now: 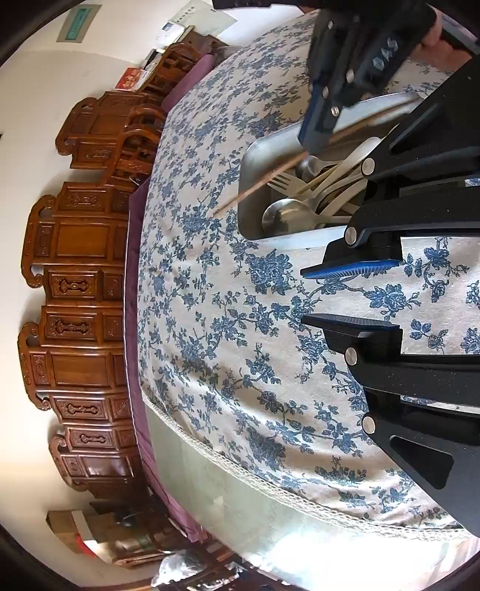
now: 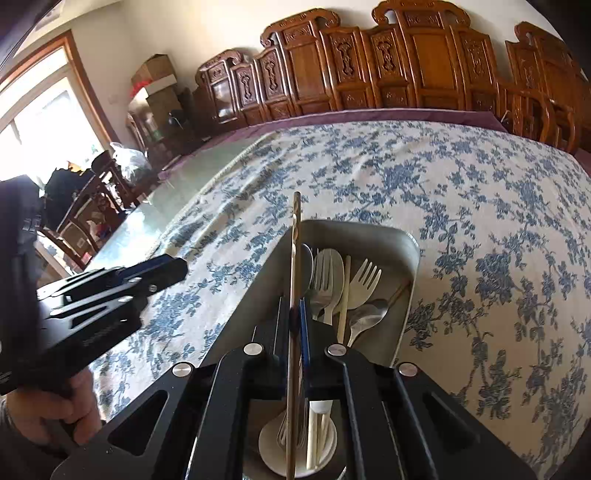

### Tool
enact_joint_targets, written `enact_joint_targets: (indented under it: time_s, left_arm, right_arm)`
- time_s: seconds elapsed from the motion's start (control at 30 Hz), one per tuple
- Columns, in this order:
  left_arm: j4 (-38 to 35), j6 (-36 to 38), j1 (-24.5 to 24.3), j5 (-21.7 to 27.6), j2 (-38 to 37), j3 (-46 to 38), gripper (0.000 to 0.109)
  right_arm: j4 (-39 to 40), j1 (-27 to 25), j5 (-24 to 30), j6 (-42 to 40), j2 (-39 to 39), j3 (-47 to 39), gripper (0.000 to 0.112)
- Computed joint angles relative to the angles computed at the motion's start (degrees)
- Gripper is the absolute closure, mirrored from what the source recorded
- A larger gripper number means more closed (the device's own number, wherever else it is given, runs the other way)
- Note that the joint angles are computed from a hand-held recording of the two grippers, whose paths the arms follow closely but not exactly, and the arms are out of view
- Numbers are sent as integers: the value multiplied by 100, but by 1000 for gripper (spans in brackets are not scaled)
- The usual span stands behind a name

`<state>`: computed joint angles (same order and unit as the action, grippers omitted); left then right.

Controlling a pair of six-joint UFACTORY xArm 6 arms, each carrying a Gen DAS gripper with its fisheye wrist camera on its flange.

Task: Organize utensils
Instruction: 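Lower the wooden chopstick into the tray and open the right gripper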

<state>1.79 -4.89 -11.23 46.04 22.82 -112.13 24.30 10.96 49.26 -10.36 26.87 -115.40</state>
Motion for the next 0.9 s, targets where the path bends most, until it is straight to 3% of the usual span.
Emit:
enact_joint_targets:
  time_s: [0.33,0.9]
  left_arm:
    - [19,1,-11,17,3,-8,91]
    - [76,-86,-74,7,-71,116,91]
  right_arm:
    - [-505,118,-111,376,10,271,106]
    - [-687,32,-509,109,-372,729,104]
